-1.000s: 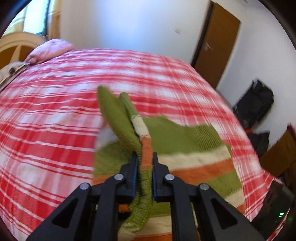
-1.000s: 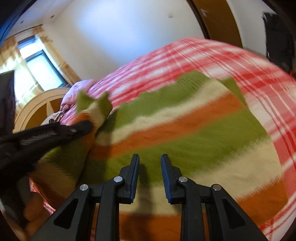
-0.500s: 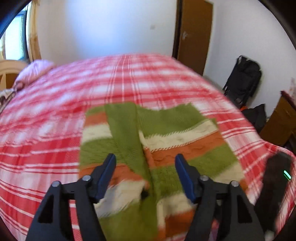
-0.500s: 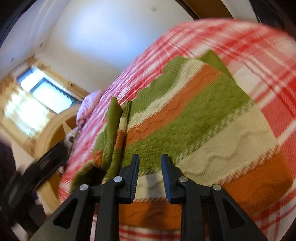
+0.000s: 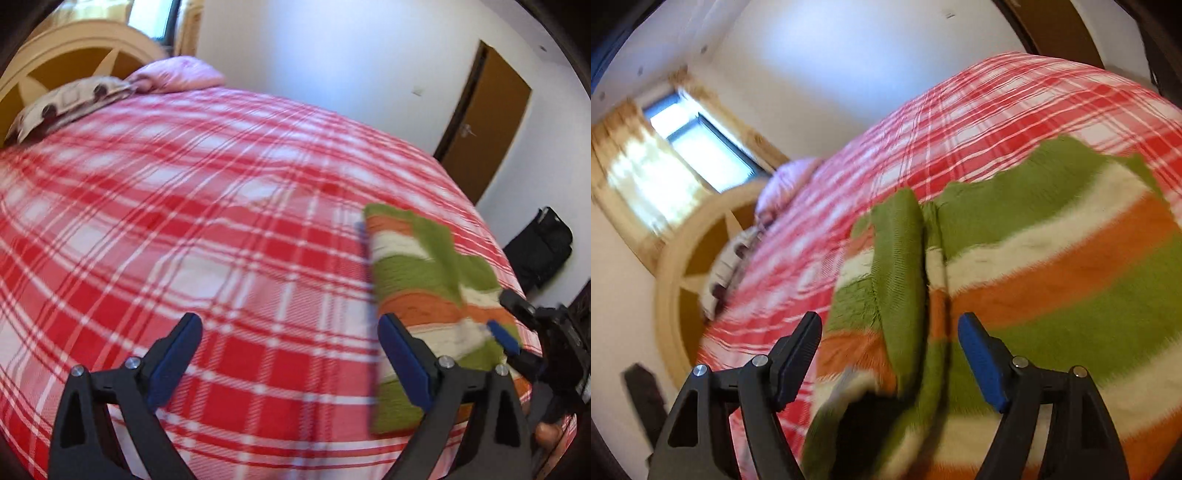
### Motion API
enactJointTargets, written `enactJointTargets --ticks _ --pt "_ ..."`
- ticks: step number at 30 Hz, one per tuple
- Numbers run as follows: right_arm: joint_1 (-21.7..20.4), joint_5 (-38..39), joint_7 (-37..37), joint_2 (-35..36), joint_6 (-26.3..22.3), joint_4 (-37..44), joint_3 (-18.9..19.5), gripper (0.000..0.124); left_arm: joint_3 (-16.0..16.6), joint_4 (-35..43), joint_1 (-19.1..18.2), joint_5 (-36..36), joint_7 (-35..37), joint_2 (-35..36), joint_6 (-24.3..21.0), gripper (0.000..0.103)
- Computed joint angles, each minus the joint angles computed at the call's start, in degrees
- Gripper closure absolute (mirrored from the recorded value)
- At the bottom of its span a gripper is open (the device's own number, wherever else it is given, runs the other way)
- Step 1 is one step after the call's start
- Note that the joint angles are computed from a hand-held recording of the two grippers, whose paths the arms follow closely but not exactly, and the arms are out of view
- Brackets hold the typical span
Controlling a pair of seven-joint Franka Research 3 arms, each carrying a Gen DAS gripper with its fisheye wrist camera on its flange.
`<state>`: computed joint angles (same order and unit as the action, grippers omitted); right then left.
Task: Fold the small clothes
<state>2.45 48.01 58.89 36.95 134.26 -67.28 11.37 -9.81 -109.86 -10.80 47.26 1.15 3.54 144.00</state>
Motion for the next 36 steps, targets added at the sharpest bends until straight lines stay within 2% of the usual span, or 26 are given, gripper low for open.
enactJointTargets --ticks 1,2,3,4,5,6,8,10,11,16,22,26,29,32,36 --pt "1.52 -2.62 2.33 2.10 -1.33 2.96 -1.10 0.047 0.01 -0.80 -0.02 0.18 -0.45 -0.43 -0.03 0.005" --pt "1.70 -5.13 4.12 3.59 -2.00 4.57 -0.21 0.047 -0.03 -0.87 -0.01 0.27 -0.62 -0.39 -0.32 0.005" --pt "3.07 -5.23 3.68 3.56 -1.67 4.17 -1.31 0.047 0.00 -0.81 0.06 0.25 -0.67 -0.15 -0.40 0.005" --pt "3.84 -6.05 1.98 2.24 1.15 1.78 -1.32 0.050 0.18 -0.81 0.31 -0.10 -0.38 0.04 0.04 0.005" --pt "4.85 -7.63 0.25 1.13 3.50 -0.13 -1.62 0.056 0.28 -0.81 0.46 -0.38 -0.42 0.27 0.56 0.005" --pt "5.98 -9.87 -1.19 0.43 4.69 -1.28 -2.09 0.068 0.40 -1.66 0.60 -0.50 -0.61 -0.23 1.27 0.005" --pt "6.03 -10.43 -1.13 1.12 4.71 -0.43 -1.65 0.076 0.56 -2.54 0.98 -0.87 -0.59 -0.40 2.70 0.005" --pt "5.70 -10.11 -0.76 1.96 4.37 0.82 -1.07 0.091 0.53 -2.53 1.14 -1.43 -0.14 -0.04 3.02 0.005" --pt "5.55 -10.04 -1.15 1.80 4.90 0.60 -0.93 0.092 0.52 -2.49 1.17 -1.78 0.02 0.21 3.23 0.005" --pt "8.13 -14.45 -7.24 -3.69 14.11 -7.60 -2.07 0.103 0.55 -2.33 0.93 -2.77 0.03 0.64 2.93 0.005" --pt "6.68 -14.13 -16.07 -6.41 16.98 -8.24 -0.35 0.106 0.40 -1.12 0.45 -2.09 -0.28 0.58 0.95 0.005" --pt "3.75 -10.86 -19.66 -7.55 16.38 -7.36 -0.34 0.106 0.15 0.75 -0.28 -0.04 -0.69 1.00 -0.82 0.005" --pt "1.44 -9.40 -19.91 -7.80 15.37 -6.10 -1.69 0.106 0.04 2.49 -0.74 0.53 0.06 2.09 -0.62 0.005" --pt "-0.38 -8.95 -20.76 -7.94 16.32 -7.10 -3.12 0.106 -0.06 5.41 -1.65 0.30 2.41 4.25 -1.19 0.005" --pt "-2.39 -10.10 -15.52 -5.23 14.32 -6.80 -5.55 0.106 0.27 9.60 -3.37 0.73 4.92 7.40 -1.97 0.005"
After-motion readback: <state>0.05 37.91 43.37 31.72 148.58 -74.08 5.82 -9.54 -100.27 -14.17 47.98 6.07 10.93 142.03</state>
